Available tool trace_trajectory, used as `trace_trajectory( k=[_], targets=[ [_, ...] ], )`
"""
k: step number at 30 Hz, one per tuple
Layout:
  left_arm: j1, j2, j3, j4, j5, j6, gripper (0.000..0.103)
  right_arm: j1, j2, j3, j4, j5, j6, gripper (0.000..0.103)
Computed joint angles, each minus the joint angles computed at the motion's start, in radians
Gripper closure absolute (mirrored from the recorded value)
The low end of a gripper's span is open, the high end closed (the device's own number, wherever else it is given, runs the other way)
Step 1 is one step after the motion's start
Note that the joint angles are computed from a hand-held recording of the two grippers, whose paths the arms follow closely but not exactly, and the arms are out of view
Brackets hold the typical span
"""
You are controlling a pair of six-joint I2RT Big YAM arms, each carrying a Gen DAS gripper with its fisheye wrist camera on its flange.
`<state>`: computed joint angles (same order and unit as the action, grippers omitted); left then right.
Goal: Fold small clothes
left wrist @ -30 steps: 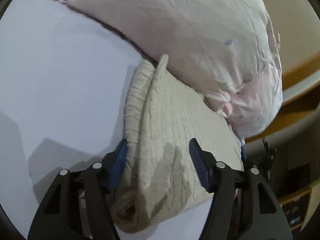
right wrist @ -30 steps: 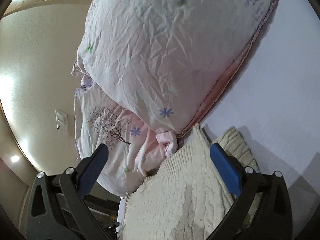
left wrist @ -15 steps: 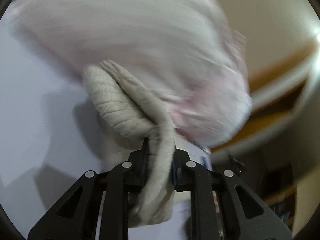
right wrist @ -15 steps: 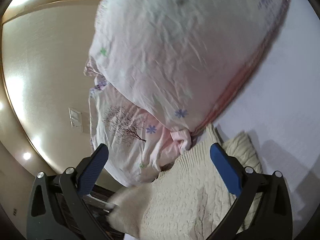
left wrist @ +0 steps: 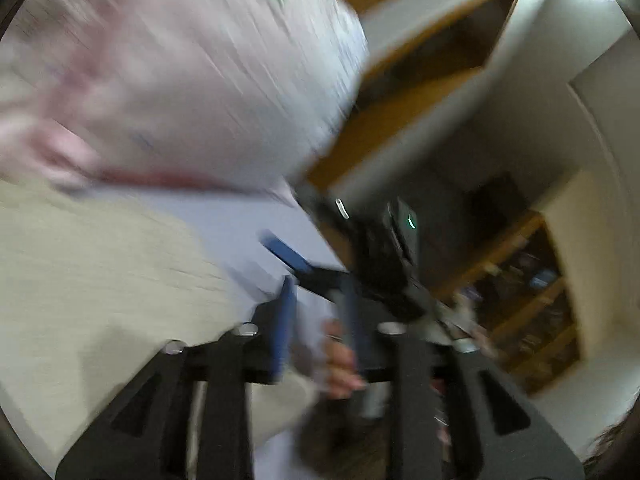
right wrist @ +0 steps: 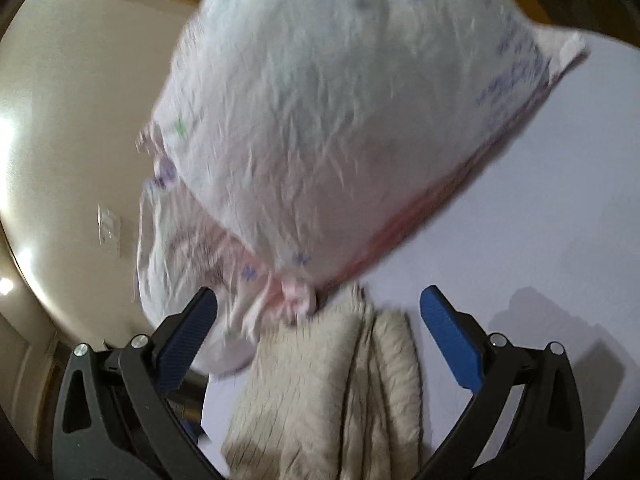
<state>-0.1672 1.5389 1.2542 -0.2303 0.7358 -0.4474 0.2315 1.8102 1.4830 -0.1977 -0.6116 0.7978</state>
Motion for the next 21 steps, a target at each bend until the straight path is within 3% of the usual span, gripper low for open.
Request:
trace_trajectory(
  k=[1,2,3,5,6,8,9,10,12,13,14,17,21],
  targets=[
    [0.016,-0.030,-0.021,-0.012,-0.078,0.015,0.031,0.015,0.014,0.042,-0.102,0.005,-0.073,0.002],
    [0.039,-0.077,-0.058,-0.042,-0.214,0.050,0.026,0.026,0.021,0.064,-0.154,0.011,-0.121,0.002],
    [0.054,-0.100,-0.079,-0.067,-0.289,0.077,0.026,0.042,0.029,0.091,-0.212,0.019,-0.184,0.006],
    [0.085,-0.109,-0.093,-0.127,-0.363,0.100,0.026,0.072,0.046,0.129,-0.300,0.027,-0.283,0.017],
    [0.101,-0.102,-0.098,-0.153,-0.360,0.089,0.026,0.084,0.061,0.153,-0.348,0.034,-0.318,0.022],
    [0.119,-0.079,-0.098,-0.197,-0.318,0.071,0.026,0.115,0.103,0.218,-0.480,0.075,-0.413,0.047],
    [0.120,-0.067,-0.094,-0.211,-0.305,0.071,0.026,0.131,0.113,0.232,-0.509,0.118,-0.447,0.080],
    [0.118,-0.074,-0.107,-0.218,-0.298,0.075,0.026,0.142,0.107,0.224,-0.497,0.158,-0.457,0.083],
    [0.107,-0.054,-0.105,-0.229,-0.287,0.076,0.025,0.140,0.064,0.166,-0.402,0.188,-0.436,0.086],
    [0.104,-0.049,-0.104,-0.234,-0.288,0.079,0.022,0.121,0.045,0.129,-0.341,0.177,-0.377,0.086],
    [0.096,-0.039,-0.095,-0.241,-0.294,0.081,0.022,0.113,0.042,0.121,-0.330,0.181,-0.355,0.086],
    [0.092,-0.018,-0.074,-0.257,-0.281,0.087,0.018,0.109,0.072,0.164,-0.425,0.233,-0.361,0.080],
    [0.074,0.018,-0.056,-0.268,-0.297,0.070,0.014,0.118,0.065,0.180,-0.476,0.320,-0.362,0.018]
  ],
)
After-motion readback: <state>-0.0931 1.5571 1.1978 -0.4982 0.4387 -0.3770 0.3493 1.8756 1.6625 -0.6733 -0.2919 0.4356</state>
